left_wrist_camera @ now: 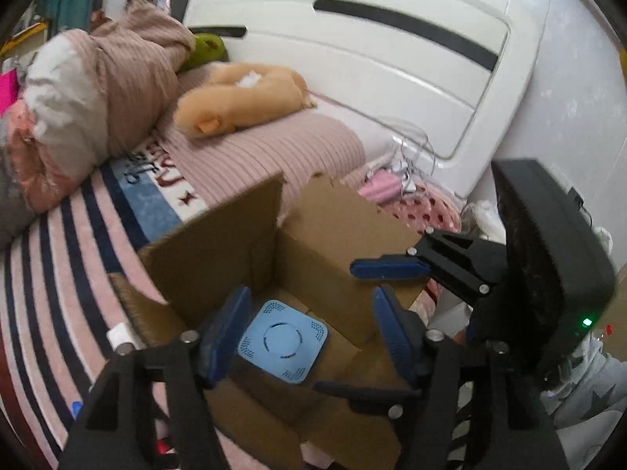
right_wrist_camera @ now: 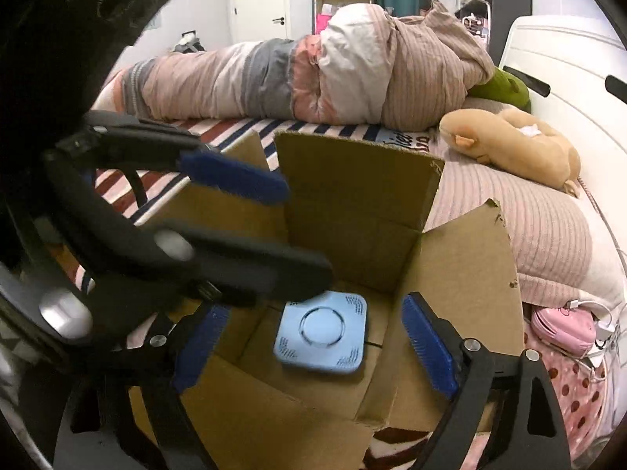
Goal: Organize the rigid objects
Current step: 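Return the right gripper to the items and grasp the pink spray bottle, then carry the pink spray bottle with the right gripper and drop it into the box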
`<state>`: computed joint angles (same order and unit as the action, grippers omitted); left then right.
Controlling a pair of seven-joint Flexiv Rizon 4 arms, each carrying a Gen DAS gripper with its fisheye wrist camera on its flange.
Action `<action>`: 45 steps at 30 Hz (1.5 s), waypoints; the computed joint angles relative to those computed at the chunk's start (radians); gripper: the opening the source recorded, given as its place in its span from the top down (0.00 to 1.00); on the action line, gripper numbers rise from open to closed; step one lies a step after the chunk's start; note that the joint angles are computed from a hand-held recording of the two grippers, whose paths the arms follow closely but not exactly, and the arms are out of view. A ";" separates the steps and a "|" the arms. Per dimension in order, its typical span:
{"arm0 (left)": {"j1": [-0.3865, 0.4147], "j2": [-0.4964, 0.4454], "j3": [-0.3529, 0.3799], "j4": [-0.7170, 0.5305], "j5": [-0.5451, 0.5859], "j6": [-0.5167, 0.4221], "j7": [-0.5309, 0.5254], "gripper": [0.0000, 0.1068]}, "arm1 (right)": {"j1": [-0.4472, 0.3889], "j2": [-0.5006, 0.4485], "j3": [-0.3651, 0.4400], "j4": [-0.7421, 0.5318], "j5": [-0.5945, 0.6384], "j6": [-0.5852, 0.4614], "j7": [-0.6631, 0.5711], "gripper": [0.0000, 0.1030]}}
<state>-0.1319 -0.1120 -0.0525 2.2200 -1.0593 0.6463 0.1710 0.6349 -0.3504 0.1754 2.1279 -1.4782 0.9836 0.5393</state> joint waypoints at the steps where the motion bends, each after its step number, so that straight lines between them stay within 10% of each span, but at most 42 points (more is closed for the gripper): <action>1: 0.006 0.005 0.005 -0.001 -0.008 -0.006 0.002 0.38 | 0.006 0.002 0.003 -0.003 0.004 -0.010 -0.002 0.15; 16: 0.207 -0.061 0.099 -0.042 -0.204 0.088 0.112 0.29 | 0.114 -0.168 -0.031 -0.321 -0.103 0.024 -0.073 0.22; 28: 0.353 -0.290 0.045 -0.113 -0.242 0.106 0.208 0.29 | 0.138 -0.587 0.081 -0.739 0.547 0.074 -0.623 0.56; 34: 0.382 -0.330 0.025 -0.127 -0.229 0.089 0.232 0.29 | 0.169 -0.636 0.083 -0.840 0.737 -0.097 -0.726 0.58; 45: 0.409 -0.355 0.018 -0.153 -0.180 0.038 0.171 0.29 | 0.175 -0.662 0.020 -0.854 0.935 0.015 -0.778 0.69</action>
